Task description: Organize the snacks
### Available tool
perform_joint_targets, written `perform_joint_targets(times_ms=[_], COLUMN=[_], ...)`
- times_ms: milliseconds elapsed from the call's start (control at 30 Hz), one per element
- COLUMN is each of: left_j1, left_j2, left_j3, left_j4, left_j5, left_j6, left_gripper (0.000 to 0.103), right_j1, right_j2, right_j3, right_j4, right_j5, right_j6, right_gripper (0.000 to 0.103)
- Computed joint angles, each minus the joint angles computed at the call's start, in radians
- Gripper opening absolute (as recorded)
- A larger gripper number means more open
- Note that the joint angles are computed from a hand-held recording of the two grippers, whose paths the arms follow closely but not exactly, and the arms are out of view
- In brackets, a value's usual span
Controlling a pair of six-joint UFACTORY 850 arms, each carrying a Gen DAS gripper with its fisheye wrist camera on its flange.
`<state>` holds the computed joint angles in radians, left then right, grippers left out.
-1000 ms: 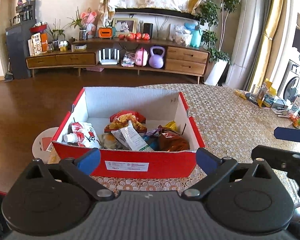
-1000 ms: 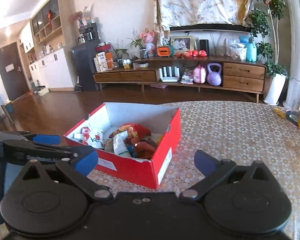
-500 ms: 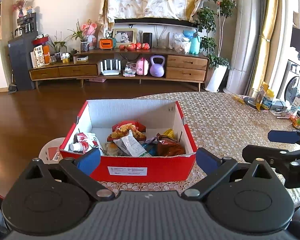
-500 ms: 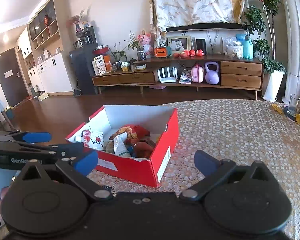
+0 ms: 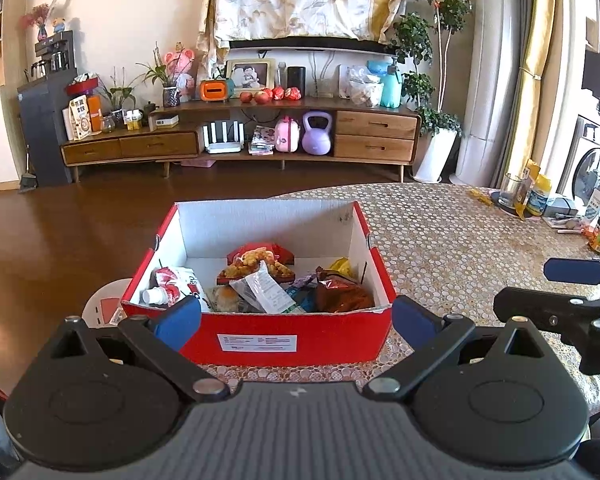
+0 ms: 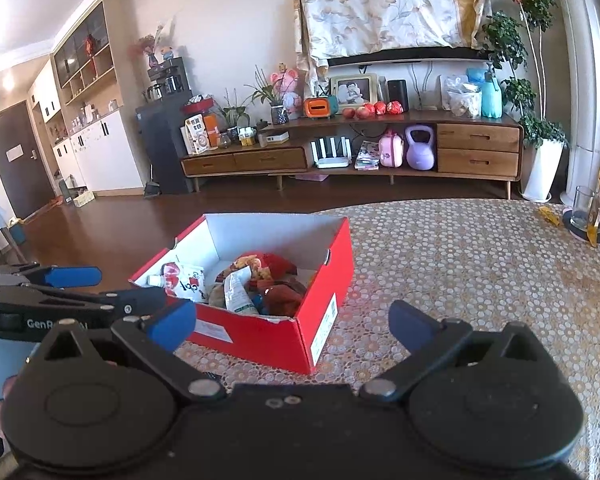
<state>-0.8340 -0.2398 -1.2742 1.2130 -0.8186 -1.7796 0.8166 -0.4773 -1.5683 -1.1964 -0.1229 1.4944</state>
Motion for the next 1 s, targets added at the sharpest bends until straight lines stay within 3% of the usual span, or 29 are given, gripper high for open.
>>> perform_joint_targets(times_ms=[533,800,1000], left_j1=[-0.004,-0.005,-0.002], left_j2=[-0.001,-0.004,-0.003], left_j3=[0.001,0.002,0.004], left_j4=[0.007,0.007,0.002], left_j5=[-0.023,-0.033,-0.024], left_j6=[0.002,0.004,0.01], left_gripper=[0.102,0.102,0.102], right_j1=[-0.003,0.002,0.003], right_j2=[-0.001,-0.001,0.0], right_j3=[0.001,0.007,0.011], right_j4=[0.063,-0.036,-0.017], right_j5=[0.009,0.016,0.015], right_j6=[-0.05,0.041,0.031], right_gripper=[0.103,0.103,0.103])
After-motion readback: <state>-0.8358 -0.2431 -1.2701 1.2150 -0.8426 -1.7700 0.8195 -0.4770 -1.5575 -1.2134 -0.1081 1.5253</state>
